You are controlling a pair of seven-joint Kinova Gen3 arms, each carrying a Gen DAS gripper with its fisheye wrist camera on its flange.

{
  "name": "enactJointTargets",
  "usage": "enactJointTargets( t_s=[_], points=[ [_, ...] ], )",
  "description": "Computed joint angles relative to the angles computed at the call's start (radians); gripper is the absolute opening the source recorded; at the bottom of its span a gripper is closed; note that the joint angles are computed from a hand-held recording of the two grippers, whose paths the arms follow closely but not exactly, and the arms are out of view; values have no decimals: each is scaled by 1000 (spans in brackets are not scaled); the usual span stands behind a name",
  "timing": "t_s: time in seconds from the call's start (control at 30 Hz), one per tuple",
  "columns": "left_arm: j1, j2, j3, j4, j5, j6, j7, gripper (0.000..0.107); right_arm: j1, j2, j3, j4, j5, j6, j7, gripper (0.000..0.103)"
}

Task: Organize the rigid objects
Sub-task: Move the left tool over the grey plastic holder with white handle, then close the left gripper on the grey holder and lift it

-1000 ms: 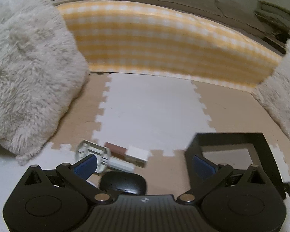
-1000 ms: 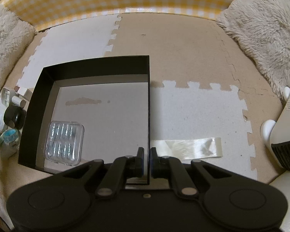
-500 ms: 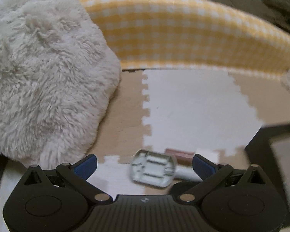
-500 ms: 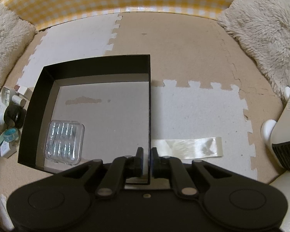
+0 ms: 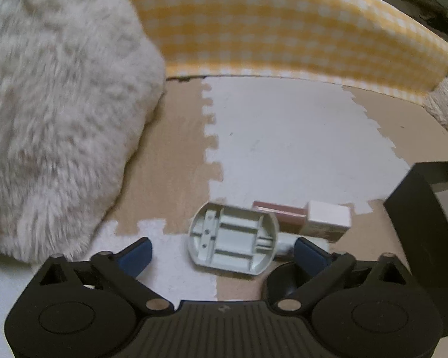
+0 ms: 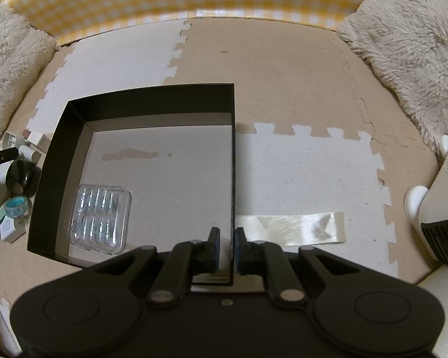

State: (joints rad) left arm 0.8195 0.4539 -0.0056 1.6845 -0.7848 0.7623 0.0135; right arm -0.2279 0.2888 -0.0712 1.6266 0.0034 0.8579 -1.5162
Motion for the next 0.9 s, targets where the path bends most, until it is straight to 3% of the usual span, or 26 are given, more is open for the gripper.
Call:
enactJointTargets(
  t_s=[0.2, 0.43, 0.9],
  points=[
    [17, -14, -45, 61, -63, -90, 139, 83, -5, 8, 1, -7, 7, 6, -3, 11],
    [14, -13, -47, 69, -112, -127, 187, 67, -4, 11, 1, -10, 8, 8, -1, 11],
    [1, 0, -50, 58, -111, -132, 175, 65, -6, 11, 2, -11, 11, 9, -3, 12]
  ],
)
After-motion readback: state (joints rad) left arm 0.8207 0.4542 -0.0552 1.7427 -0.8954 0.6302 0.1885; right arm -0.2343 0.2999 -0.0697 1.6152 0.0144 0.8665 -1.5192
